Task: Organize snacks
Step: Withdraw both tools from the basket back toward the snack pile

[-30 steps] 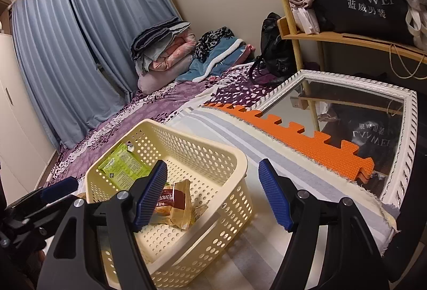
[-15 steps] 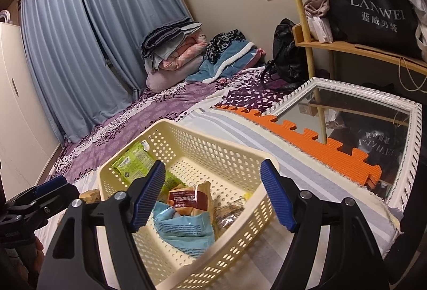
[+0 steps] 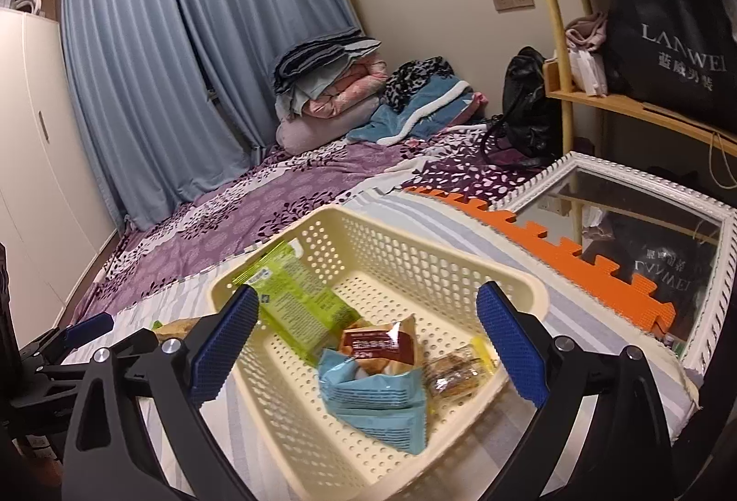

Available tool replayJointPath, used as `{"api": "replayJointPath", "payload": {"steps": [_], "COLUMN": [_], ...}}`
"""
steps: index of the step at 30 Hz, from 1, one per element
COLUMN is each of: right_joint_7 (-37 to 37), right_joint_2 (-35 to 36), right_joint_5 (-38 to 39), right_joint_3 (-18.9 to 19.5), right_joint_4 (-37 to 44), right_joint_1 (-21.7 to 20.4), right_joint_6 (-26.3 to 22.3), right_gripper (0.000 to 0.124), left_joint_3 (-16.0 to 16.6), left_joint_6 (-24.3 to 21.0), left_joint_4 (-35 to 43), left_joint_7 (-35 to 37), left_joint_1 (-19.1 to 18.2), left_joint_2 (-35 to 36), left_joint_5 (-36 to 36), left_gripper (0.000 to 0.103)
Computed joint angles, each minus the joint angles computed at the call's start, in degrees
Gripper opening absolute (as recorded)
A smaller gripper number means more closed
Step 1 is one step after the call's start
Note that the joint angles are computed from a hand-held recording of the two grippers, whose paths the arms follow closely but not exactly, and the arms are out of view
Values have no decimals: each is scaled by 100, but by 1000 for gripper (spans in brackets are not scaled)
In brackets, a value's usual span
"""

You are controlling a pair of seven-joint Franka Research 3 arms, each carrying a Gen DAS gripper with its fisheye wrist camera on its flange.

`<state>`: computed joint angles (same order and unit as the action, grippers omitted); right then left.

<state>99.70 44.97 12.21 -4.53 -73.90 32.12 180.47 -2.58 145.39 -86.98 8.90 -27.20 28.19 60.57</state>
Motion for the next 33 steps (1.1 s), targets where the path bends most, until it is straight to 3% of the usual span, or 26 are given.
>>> {"api": "replayJointPath", "payload": {"steps": [6,15,22,33], "right_joint_7": [79,10,-141,-667], "right_joint_2": [13,140,236,479], "right_joint_5": [-174,-524,-700,-714], "right_joint_3": [-188,-58,138,599], "right_joint_4": [131,472,677,1017], "right_joint_1": [267,407,446,409], "right_joint_6": [-219,-564,-775,-1134], "right_gripper": [98,98,98,98], "left_joint_3": [37,-200,-417,-665], "left_joint_6": [-167,-408,-678,-621], "left_joint_4": [-572,-1458,-2081,-3590], "left_joint_7": [-551,-1254,-1506,-2481], "left_joint_1": [47,384,667,1207], "left_joint_2": [-425,-1042,-1439,-2400], "left_joint_5": [311,691,609,579], "left_gripper": [100,100,100,100]}}
